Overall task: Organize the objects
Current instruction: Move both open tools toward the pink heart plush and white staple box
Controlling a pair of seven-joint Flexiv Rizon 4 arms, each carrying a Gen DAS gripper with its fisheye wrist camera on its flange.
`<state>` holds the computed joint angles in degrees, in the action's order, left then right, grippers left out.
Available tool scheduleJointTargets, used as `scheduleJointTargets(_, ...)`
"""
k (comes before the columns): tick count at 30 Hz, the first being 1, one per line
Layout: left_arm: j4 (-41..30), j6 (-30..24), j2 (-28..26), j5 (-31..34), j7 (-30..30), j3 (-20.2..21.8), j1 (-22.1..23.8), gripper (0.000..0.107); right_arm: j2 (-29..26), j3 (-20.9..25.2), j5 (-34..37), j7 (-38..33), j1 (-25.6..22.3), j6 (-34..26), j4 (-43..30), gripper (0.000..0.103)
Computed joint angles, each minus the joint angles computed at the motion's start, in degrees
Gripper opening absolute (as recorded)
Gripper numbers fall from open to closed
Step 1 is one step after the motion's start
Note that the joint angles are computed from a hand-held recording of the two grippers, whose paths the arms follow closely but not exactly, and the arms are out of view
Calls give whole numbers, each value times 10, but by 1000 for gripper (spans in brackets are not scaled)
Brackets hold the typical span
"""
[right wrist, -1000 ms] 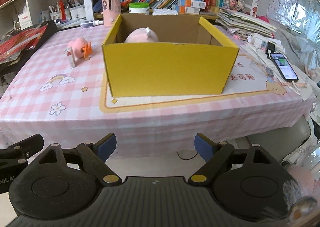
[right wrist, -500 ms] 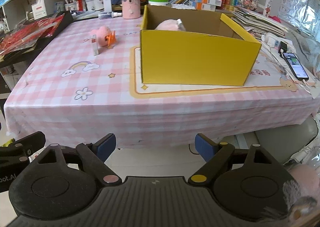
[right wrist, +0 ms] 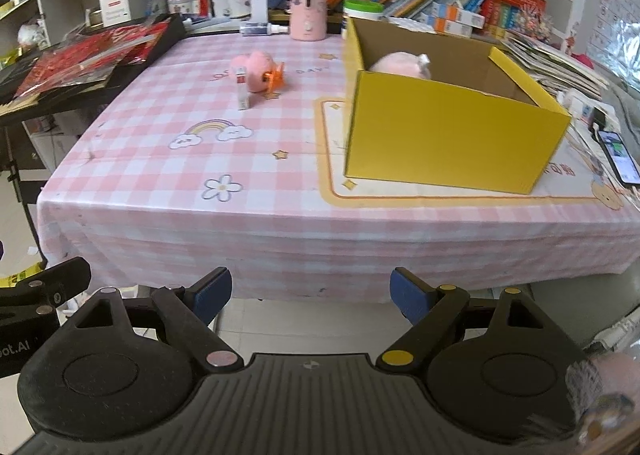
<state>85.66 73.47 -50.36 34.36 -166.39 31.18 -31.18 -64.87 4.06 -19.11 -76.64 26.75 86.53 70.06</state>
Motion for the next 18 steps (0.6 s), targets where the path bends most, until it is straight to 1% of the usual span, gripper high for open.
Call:
scheduleJointTargets(5,2,-10,1,4,-17,10,-2,99,-13,26,-5,-24,-6,-11,-25,86)
scheduleJointTargets(12,-11,-20,-4,9,-17,0,17,99,-44,67,5,-70,-13,-49,-87,86)
scheduleJointTargets(14,-18,-21,-7,8,-13,-6,26,99,-55,80,11,-88,-14,-65,-111,84)
scheduleJointTargets(17,-26,-15,-12,5,-10,-9,38,99,-80,98,25,-117,-12,-103,-166,81)
scheduleJointTargets(18,-29,-11,-15,4,-13,-7,41,99,-87,103,29,-128,-10,-114,-183,76)
